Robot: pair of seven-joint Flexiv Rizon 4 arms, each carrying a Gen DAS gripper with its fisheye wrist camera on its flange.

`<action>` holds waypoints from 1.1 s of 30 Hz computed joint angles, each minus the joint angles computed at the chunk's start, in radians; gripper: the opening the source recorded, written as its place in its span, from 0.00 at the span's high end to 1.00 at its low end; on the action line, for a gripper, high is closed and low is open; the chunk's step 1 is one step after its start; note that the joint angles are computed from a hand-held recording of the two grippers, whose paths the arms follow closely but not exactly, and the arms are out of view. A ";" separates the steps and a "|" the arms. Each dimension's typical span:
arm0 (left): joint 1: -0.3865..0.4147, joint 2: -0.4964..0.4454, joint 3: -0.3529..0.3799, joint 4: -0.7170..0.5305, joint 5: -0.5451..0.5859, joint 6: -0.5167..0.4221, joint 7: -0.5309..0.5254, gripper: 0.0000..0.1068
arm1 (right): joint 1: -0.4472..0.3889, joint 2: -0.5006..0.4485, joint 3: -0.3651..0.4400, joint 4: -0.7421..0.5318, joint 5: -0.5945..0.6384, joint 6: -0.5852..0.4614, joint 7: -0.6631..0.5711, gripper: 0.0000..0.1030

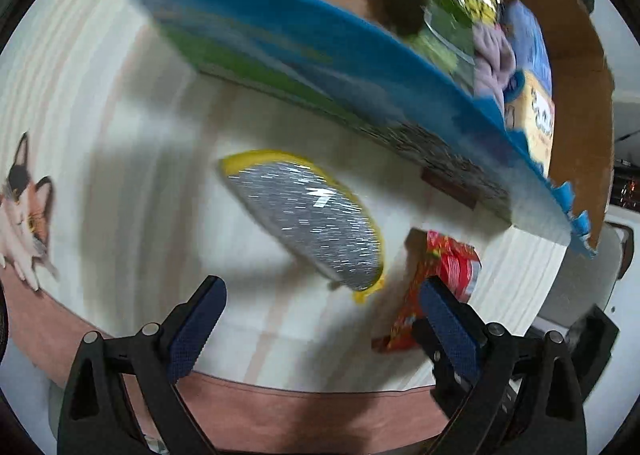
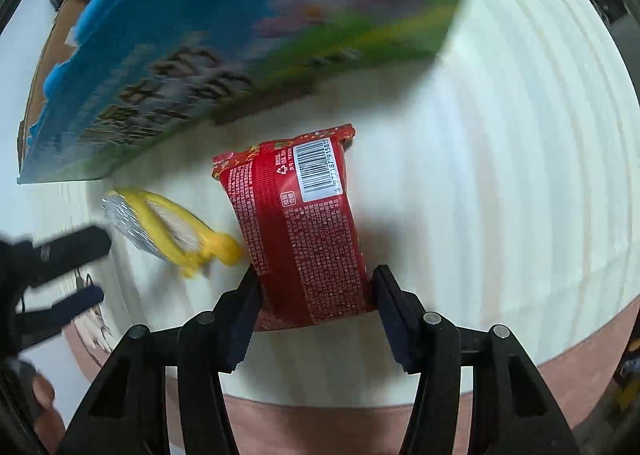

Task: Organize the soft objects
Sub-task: 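Grasp the silver-yellow sponge with left tool while right tool grasps red snack pack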

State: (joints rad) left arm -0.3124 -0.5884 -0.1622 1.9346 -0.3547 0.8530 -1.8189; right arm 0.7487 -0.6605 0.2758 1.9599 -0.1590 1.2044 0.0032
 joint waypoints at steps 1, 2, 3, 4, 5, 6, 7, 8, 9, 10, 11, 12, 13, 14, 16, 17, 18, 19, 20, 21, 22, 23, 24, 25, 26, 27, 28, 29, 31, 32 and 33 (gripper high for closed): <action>-0.015 -0.018 0.008 -0.022 0.020 -0.011 -0.015 0.07 | 0.002 0.007 -0.001 0.016 0.005 0.015 0.007 0.43; -0.024 -0.030 0.014 -0.036 0.034 -0.016 -0.026 0.07 | 0.005 0.015 -0.002 0.029 0.006 0.015 0.013 0.43; -0.032 -0.041 0.019 -0.047 0.046 -0.020 -0.038 0.07 | 0.004 0.018 0.000 0.032 0.005 0.008 0.013 0.43; -0.044 -0.052 0.030 -0.060 0.066 -0.028 -0.054 0.07 | 0.005 0.019 0.000 0.035 0.004 0.008 0.015 0.43; -0.055 -0.060 0.042 -0.073 0.091 -0.037 -0.070 0.07 | 0.008 0.020 -0.003 0.042 0.002 0.017 0.018 0.43; -0.066 -0.064 0.055 -0.084 0.118 -0.051 -0.083 0.07 | 0.012 0.018 -0.005 0.041 -0.002 0.020 0.020 0.43; -0.073 -0.064 0.068 -0.088 0.146 -0.066 -0.093 0.07 | 0.013 0.021 -0.007 0.049 -0.006 0.022 0.019 0.43; -0.074 -0.058 0.076 -0.082 0.167 -0.071 -0.097 0.07 | 0.014 0.021 -0.006 0.044 -0.011 0.010 0.018 0.43; -0.074 -0.047 0.086 -0.069 0.187 -0.076 -0.101 0.07 | 0.014 0.020 -0.007 0.041 -0.016 0.004 0.014 0.43; -0.071 -0.036 0.093 -0.057 0.202 -0.079 -0.105 0.07 | 0.014 0.022 -0.006 0.029 -0.022 -0.014 0.010 0.43; -0.065 -0.022 0.101 -0.039 0.215 -0.083 -0.108 0.07 | 0.014 0.020 -0.007 0.020 -0.028 -0.022 0.003 0.43; -0.055 -0.007 0.105 -0.018 0.220 -0.083 -0.110 0.07 | 0.001 0.012 0.005 0.013 -0.019 0.004 -0.010 0.43; -0.044 0.010 0.109 0.005 0.220 -0.079 -0.117 0.07 | 0.004 0.009 0.003 0.001 -0.022 -0.007 -0.013 0.43; -0.029 0.028 0.109 0.032 0.211 -0.066 -0.121 0.07 | 0.006 0.010 0.000 -0.003 -0.024 -0.010 -0.014 0.43; 0.000 0.056 0.094 0.078 0.177 -0.026 -0.117 0.07 | 0.003 0.023 -0.004 0.015 -0.025 -0.003 -0.020 0.43; 0.016 0.065 0.080 0.096 0.150 0.000 -0.107 0.07 | 0.005 0.018 -0.005 0.001 -0.025 -0.011 -0.017 0.43; 0.031 0.069 0.066 0.109 0.123 0.019 -0.091 0.07 | 0.000 0.017 -0.003 -0.003 -0.022 -0.014 -0.022 0.43; 0.038 0.066 0.053 0.109 0.102 0.031 -0.081 0.07 | -0.005 0.011 0.000 -0.011 -0.018 -0.016 -0.027 0.42; 0.041 0.057 0.041 0.102 0.086 0.042 -0.069 0.07 | -0.012 0.011 0.005 -0.013 -0.013 -0.020 -0.035 0.42; 0.038 0.042 0.033 0.087 0.081 0.049 -0.060 0.07 | -0.018 0.001 0.009 -0.027 -0.010 -0.029 -0.045 0.42; 0.023 0.025 0.038 0.061 0.094 0.044 -0.066 0.07 | -0.019 -0.008 0.010 -0.039 -0.007 -0.037 -0.051 0.42; 0.003 0.002 0.047 0.030 0.118 0.036 -0.076 0.07 | -0.023 -0.016 0.014 -0.049 -0.002 -0.044 -0.058 0.42; -0.014 -0.020 0.053 0.002 0.138 0.031 -0.083 0.07 | -0.028 -0.026 0.020 -0.059 0.006 -0.051 -0.067 0.42; -0.029 -0.044 0.059 -0.030 0.158 0.022 -0.088 0.07 | -0.030 -0.033 0.022 -0.065 0.013 -0.052 -0.072 0.42; -0.043 -0.066 0.069 -0.061 0.181 0.007 -0.092 0.18 | -0.032 -0.041 0.026 -0.072 0.019 -0.054 -0.077 0.42; -0.058 -0.080 0.077 -0.081 0.202 -0.002 -0.096 0.43 | -0.032 -0.048 0.028 -0.082 0.024 -0.065 -0.083 0.42; -0.068 -0.093 0.080 -0.099 0.222 -0.020 -0.092 0.53 | -0.017 -0.044 0.012 -0.084 0.014 -0.073 -0.075 0.45; -0.096 -0.091 0.105 -0.109 0.263 -0.015 -0.111 0.60 | -0.013 -0.044 0.009 -0.089 0.010 -0.085 -0.078 0.49; -0.117 -0.086 0.117 -0.111 0.312 -0.012 -0.110 0.66 | -0.006 -0.046 0.009 -0.103 0.001 -0.110 -0.090 0.50; -0.116 -0.081 0.112 -0.098 0.312 -0.006 -0.113 0.68 | -0.001 -0.047 0.008 -0.109 -0.003 -0.121 -0.096 0.51; -0.106 -0.065 0.107 -0.072 0.309 0.000 -0.106 0.69 | 0.003 -0.049 0.009 -0.115 -0.006 -0.130 -0.100 0.51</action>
State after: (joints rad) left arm -0.4185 -0.6537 -0.0548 1.8622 -0.0456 0.8528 -1.9253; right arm 0.7521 -0.7091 0.2848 1.8447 -0.1645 1.0742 -0.0966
